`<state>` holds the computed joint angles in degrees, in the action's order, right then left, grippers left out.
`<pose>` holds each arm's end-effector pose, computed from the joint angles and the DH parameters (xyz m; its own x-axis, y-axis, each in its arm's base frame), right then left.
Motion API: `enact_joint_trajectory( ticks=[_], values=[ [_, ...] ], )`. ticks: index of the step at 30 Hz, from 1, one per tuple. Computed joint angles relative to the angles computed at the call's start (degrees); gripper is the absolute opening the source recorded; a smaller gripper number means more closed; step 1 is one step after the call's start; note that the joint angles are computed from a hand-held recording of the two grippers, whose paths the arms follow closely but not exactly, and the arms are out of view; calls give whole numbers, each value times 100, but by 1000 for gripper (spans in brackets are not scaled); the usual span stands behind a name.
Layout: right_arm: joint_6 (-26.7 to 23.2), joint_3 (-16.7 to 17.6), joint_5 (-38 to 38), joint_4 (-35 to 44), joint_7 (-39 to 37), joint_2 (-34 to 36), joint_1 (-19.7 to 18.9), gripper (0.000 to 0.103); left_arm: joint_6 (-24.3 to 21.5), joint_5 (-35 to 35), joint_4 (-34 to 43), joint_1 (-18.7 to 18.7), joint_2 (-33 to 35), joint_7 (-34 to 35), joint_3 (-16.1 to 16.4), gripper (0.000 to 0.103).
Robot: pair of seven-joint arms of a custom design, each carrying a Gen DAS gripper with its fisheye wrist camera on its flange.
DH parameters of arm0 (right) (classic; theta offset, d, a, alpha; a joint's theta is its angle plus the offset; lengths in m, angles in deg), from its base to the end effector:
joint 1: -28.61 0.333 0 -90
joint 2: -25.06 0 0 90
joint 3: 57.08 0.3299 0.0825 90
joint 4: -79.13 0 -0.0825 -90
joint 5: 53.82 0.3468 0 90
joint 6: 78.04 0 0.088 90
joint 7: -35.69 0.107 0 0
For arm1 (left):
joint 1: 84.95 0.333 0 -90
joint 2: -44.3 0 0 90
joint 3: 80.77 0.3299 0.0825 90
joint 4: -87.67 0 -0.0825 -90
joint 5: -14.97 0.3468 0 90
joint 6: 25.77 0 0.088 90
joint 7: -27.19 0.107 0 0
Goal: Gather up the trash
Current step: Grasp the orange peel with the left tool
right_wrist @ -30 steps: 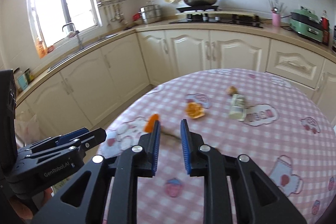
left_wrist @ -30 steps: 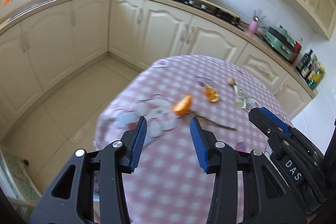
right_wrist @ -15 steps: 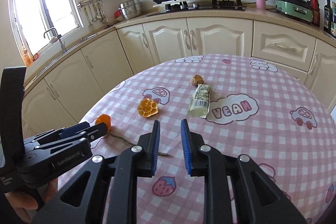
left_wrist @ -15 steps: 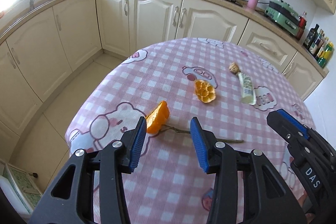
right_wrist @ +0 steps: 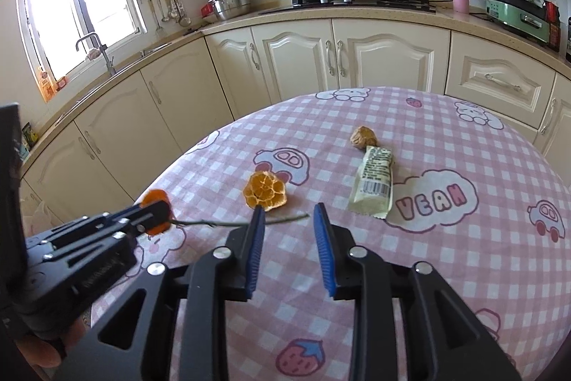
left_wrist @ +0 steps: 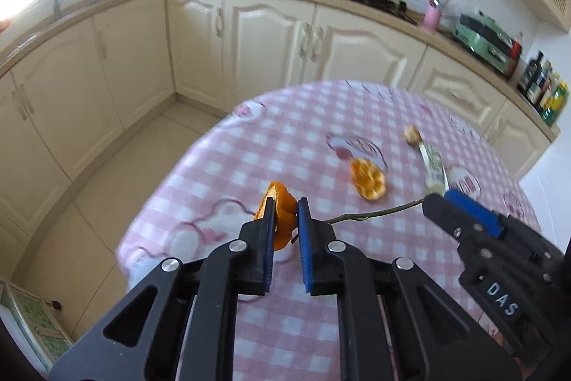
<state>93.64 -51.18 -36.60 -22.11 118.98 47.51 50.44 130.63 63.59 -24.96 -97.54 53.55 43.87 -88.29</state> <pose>0.6103 0.2847 0.4741 0.3696 -0.9073 -0.2007 -0.6801 -0.1169 -0.7237 0.5539 -0.2286 0.4845 0.1974 -0.9722 0.1258 -0.6879 -0.2289 -0.6888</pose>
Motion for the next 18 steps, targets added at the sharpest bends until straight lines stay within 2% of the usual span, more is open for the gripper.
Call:
enact_joint_trajectory(
  ticks=[3,6,10,18],
  values=[
    [-104,-156,-153,220,159,141,151,35,-223,365,-127,-10,-203,-553,110,11],
    [-278,-234,-304,519,279,337,242,37,-125,393,-257,157,-297,-697,98,11],
    [-593,-329,-527,1046,434,691,374,39,-202,661,-385,311,-404,-1259,121,11],
    [-1302,-503,-835,2095,894,1341,501,47,52,714,-443,539,-309,-1458,127,11]
  ],
)
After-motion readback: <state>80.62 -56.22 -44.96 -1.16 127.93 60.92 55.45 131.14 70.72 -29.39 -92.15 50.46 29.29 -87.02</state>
